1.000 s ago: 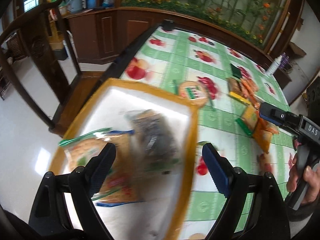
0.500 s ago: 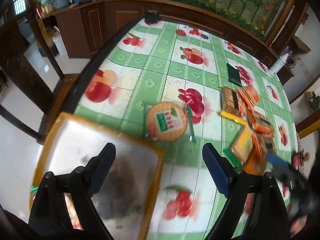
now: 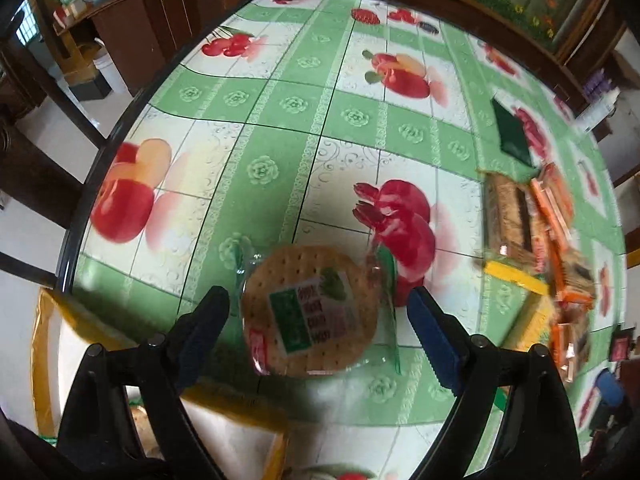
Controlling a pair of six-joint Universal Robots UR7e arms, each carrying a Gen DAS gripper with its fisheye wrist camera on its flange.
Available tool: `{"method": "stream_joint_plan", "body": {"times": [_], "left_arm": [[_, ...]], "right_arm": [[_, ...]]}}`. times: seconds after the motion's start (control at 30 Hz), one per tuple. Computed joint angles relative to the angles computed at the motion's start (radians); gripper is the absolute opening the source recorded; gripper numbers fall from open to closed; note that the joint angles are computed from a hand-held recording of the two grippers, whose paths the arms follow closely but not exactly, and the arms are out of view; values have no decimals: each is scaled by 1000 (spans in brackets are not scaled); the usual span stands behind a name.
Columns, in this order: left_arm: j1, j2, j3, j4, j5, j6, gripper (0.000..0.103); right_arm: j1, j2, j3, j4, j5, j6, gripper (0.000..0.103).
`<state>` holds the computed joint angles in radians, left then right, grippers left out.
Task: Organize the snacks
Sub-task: 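Move left tool to second round biscuit pack while right tool returns to snack pile, then grasp round biscuit pack with left tool while right tool grasps tall cracker pack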
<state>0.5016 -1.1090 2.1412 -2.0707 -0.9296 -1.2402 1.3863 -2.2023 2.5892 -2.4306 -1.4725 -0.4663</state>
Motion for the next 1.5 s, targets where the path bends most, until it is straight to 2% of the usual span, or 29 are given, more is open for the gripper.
{"method": "stream_joint_plan", "body": {"times": [0.37,0.47,0.67,0.83,0.87,0.9,0.93,0.97,1.0,1.1,1.17,1.23,1.37,1.5], "left_arm": [[12,78,-43,54,12,18,96],[20,81,-38,25,2,38,98],[17,80,-36,24,6,32,99],[15,87,-33,0,7,65,97],[12,87,-29,-8,10,69,97],[11,91,-31,-10,12,71,96],[10,92,-30,-14,13,75,96],[11,95,-32,-17,15,79,96],[10,94,-31,-18,14,81,96],[9,94,-31,-16,10,86,96],[9,95,-32,-18,11,85,96],[8,96,-33,-15,13,84,97],[9,99,-36,-11,15,79,97],[11,99,-36,-14,13,86,97]], "right_arm": [[-52,-4,-20,-23,-17,2,81],[-57,0,-22,-35,-24,5,81],[-35,37,-28,-105,-101,23,83],[47,107,-31,-197,-280,6,83],[40,101,-34,-177,-275,0,83],[9,78,-39,-128,-227,-11,83],[-45,40,-50,-40,-138,-24,83],[-80,18,-55,10,-88,-33,83],[-98,4,-56,27,-71,-33,83],[-72,17,-51,-53,-95,-13,83],[-74,66,-74,-48,-50,7,84],[-64,126,-88,-47,-19,25,84],[-11,283,-108,-121,-15,55,84],[10,340,-130,-66,-43,43,84]]}}
